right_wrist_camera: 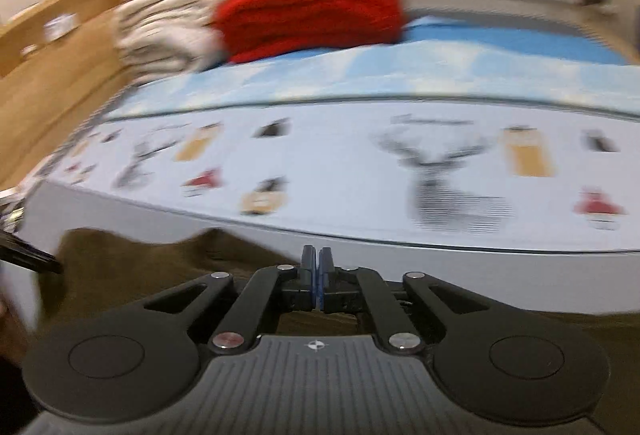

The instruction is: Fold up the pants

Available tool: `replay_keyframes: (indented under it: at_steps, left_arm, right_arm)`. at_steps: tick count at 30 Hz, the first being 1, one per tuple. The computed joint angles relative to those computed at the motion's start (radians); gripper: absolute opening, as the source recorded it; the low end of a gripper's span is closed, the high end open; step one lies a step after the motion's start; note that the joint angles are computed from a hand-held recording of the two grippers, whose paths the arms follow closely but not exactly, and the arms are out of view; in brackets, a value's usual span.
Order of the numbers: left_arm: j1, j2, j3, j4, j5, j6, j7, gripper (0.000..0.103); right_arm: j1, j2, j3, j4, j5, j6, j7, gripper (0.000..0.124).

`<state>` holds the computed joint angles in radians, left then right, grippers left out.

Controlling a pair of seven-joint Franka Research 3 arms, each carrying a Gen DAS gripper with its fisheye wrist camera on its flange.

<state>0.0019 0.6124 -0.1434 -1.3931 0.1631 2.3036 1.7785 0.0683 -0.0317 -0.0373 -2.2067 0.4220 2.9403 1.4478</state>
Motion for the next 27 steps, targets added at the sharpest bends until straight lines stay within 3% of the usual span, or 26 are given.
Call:
replay_keyframes:
  at_steps: [2, 3, 6, 7, 16, 17, 18, 19, 23, 25, 27]
  left_arm:
    - [0.005, 0.006, -0.006, 0.012, -0.010, -0.005, 0.010, 0.034]
    - [0.009, 0.009, -0.009, 0.019, -0.020, -0.008, 0.011, 0.034]
    - [0.019, 0.021, -0.017, 0.033, -0.043, -0.011, 0.025, 0.034]
    - [0.028, 0.014, -0.019, 0.023, -0.052, -0.009, 0.033, 0.034]
    - [0.040, 0.005, -0.024, 0.008, -0.076, -0.004, 0.071, 0.035]
    - [0.043, 0.007, -0.026, 0.012, -0.083, -0.008, 0.076, 0.035]
    - [0.046, 0.011, -0.028, 0.016, -0.088, -0.009, 0.082, 0.035]
    - [0.048, 0.011, -0.029, 0.016, -0.092, -0.009, 0.089, 0.035]
    - [0.058, 0.011, -0.036, 0.017, -0.111, -0.011, 0.119, 0.035]
    - [0.062, 0.012, -0.038, 0.021, -0.121, -0.018, 0.129, 0.034]
    - [0.062, 0.007, -0.036, 0.015, -0.123, -0.015, 0.136, 0.034]
  right_arm:
    - [0.024, 0.083, 0.019, 0.103, 0.134, -0.049, -0.134, 0.005]
    - [0.026, 0.112, 0.032, 0.144, 0.166, -0.077, -0.168, 0.012]
    - [0.034, 0.237, 0.055, 0.293, 0.160, -0.151, -0.182, 0.037]
    - [0.033, 0.277, 0.063, 0.342, 0.157, -0.180, -0.181, 0.038]
    - [0.025, 0.571, 0.084, 0.680, 0.078, -0.410, -0.109, 0.038]
    - [0.016, 0.592, 0.091, 0.711, 0.073, -0.440, -0.115, 0.028]
    - [0.015, 0.604, 0.093, 0.733, 0.061, -0.441, -0.128, 0.013]
    - [0.002, 0.609, 0.105, 0.747, 0.075, -0.427, -0.150, 0.010]
    - [-0.004, 0.626, 0.108, 0.790, 0.096, -0.365, -0.148, 0.009]
    - [0.032, 0.644, 0.072, 0.803, 0.028, -0.373, -0.100, 0.011]
    - [0.108, 0.655, -0.018, 0.800, -0.110, -0.369, 0.025, 0.019]
